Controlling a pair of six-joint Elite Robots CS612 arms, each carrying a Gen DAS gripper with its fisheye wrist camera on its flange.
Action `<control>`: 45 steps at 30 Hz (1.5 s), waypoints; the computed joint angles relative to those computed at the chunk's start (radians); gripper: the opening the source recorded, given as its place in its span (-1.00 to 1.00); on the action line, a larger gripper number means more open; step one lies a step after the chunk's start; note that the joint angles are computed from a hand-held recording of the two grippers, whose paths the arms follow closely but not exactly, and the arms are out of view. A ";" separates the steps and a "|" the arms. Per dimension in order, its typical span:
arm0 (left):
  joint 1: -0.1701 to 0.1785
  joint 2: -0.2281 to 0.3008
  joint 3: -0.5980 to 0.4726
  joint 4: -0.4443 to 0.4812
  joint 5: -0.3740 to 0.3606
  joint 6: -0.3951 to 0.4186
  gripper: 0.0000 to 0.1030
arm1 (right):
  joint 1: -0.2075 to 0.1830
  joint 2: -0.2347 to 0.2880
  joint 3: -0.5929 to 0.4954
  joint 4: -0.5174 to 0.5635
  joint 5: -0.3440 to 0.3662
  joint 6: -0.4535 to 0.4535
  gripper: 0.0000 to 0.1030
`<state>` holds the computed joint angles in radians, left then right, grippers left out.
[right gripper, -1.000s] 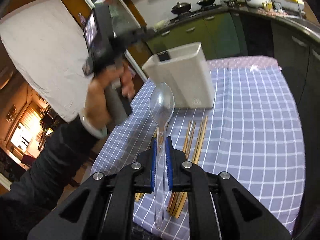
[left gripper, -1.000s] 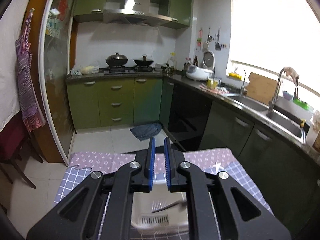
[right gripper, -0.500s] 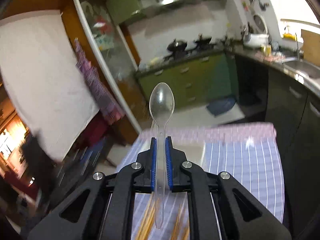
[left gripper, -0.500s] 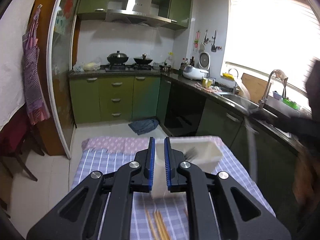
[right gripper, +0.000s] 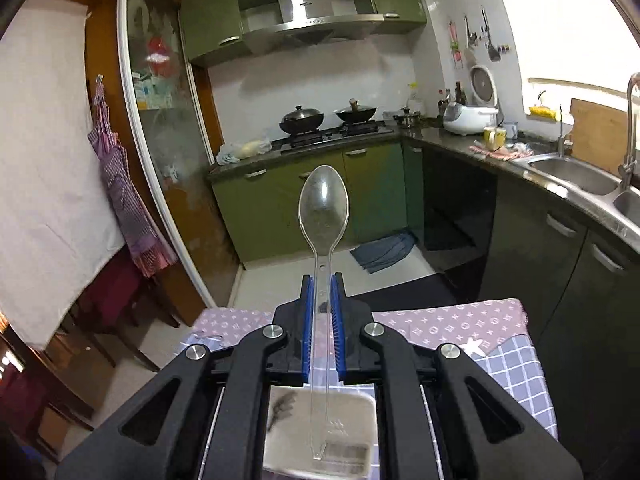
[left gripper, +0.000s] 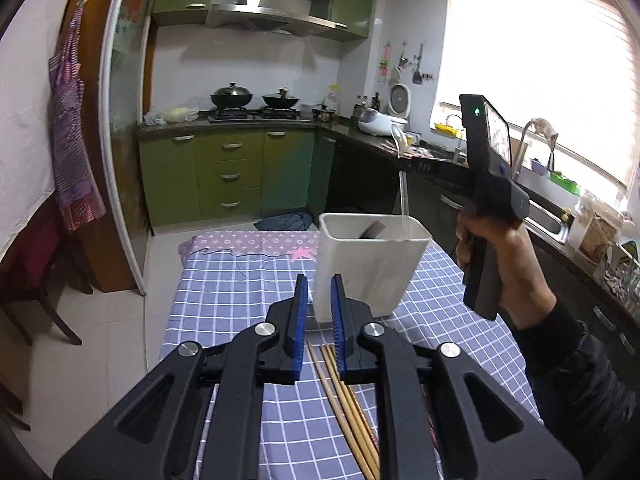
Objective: Organize utensils
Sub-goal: 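Lower the spoon into the holder and open the right gripper while the left gripper returns to the chopsticks, then grasp a chopstick upright with the left gripper while the right gripper grasps another chopstick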
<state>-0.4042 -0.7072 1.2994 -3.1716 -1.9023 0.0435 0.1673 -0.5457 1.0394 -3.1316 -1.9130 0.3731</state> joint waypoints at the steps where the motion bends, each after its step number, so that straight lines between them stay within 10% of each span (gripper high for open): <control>1: -0.001 0.001 -0.001 0.006 -0.009 0.004 -0.75 | 0.002 -0.007 0.024 -0.024 -0.004 -0.005 -0.81; 16: -0.016 -0.011 0.003 0.187 0.029 0.056 -0.67 | 0.042 -0.065 0.220 -0.086 -0.040 -0.113 -0.81; 20: -0.020 -0.016 0.010 0.218 0.042 0.072 -0.67 | 0.048 -0.069 0.232 -0.097 -0.045 -0.120 -0.30; 23: -0.021 -0.019 0.012 0.244 0.046 0.083 -0.67 | 0.052 -0.082 0.250 -0.107 -0.052 -0.119 -0.30; 37: -0.038 0.088 -0.189 0.757 0.098 0.059 -0.57 | 0.050 -0.220 0.534 -0.052 0.007 0.038 -0.17; 45: -0.061 0.146 -0.272 0.853 0.184 0.013 -0.57 | 0.029 -0.226 0.599 -0.028 0.062 0.080 -0.11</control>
